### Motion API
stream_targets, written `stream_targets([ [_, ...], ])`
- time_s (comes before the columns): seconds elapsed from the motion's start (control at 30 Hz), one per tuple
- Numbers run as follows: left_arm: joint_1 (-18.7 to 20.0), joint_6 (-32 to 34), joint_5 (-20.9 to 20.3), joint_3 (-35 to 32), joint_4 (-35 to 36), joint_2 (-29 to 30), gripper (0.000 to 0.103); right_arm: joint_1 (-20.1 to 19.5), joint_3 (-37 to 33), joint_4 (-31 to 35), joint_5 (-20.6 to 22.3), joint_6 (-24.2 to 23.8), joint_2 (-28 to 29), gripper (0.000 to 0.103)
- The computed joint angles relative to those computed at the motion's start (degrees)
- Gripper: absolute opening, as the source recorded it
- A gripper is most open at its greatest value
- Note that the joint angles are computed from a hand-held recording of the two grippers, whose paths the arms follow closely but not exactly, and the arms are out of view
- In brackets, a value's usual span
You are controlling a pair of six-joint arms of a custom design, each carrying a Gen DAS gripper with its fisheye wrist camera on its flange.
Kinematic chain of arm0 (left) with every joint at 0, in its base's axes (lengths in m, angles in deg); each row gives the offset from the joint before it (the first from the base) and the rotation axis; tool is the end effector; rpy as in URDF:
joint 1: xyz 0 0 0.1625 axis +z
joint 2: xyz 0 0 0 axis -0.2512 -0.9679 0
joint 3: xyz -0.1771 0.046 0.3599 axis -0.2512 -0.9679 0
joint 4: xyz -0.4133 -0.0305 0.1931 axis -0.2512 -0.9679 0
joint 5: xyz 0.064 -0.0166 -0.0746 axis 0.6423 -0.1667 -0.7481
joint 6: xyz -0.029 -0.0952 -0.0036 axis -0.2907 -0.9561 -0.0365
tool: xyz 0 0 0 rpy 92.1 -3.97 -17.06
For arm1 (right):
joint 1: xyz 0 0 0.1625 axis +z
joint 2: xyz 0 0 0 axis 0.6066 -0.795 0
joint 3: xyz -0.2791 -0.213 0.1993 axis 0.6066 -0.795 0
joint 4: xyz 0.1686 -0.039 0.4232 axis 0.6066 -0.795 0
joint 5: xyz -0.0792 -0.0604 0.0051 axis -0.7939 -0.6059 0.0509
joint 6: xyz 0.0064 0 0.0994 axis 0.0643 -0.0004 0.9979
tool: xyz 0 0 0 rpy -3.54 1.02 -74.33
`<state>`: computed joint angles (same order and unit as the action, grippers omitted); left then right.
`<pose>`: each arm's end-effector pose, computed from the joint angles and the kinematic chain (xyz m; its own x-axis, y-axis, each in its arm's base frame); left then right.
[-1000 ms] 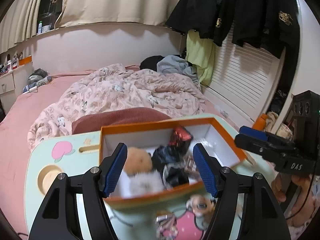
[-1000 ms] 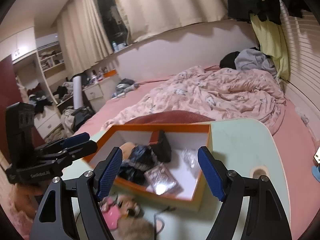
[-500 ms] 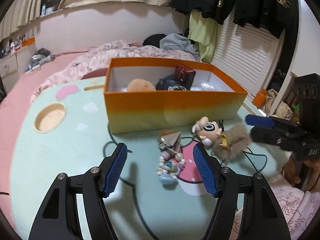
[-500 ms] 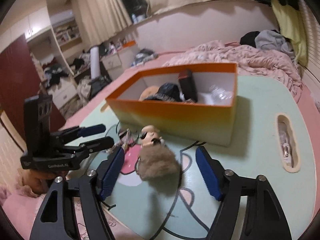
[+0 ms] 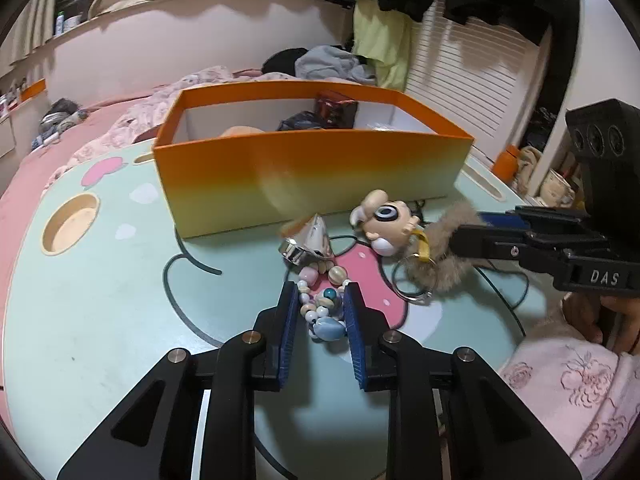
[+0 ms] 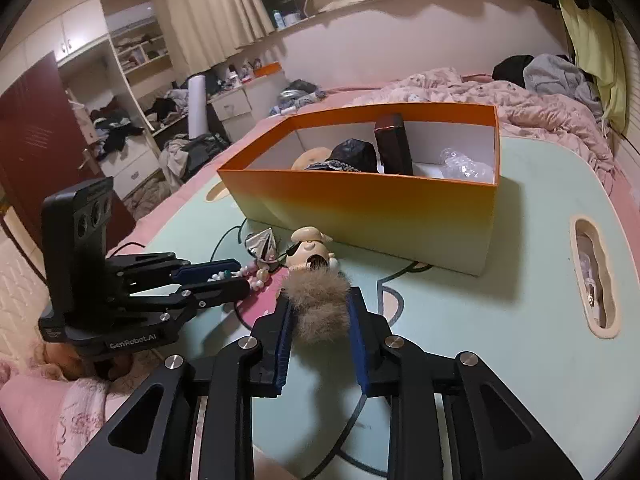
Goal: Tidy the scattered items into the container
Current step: 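Move both grippers back to the table items, then drop the beaded charm in the box with left gripper while right drops the furry doll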
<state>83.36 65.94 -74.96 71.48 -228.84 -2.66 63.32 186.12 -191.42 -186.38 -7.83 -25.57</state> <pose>-0.0710 -0.6380 0.1987 -0.6755 0.5698 -0.4680 0.7262 0.6240 -0.2886 0.2298 -0.5808 0.1051 -0.7841 -0.4892 0.3819 -0.6189 0.6617 -0.4231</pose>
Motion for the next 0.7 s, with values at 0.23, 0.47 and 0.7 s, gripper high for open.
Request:
stream_targets([
  [0.23, 0.01, -0.43, -2.08, 1.28, 1.26, -2.81, 0.022, -0.01, 2.76, -4.29, 1.51, 0.49, -3.33, 0.023],
  [0.47, -0.43, -0.53, -3.85, 1.28, 0.74, -4.37, 0.021, -0.20, 2.90, -5.71, 2.89, 2.05, -3.88, 0.023],
  [0.7, 0.09, -1.74, -3.49, -0.24, 4.54, -2.27, 0.031, -0.44, 2.89, -5.30, 3.14, 2.66, -3.77, 0.024],
])
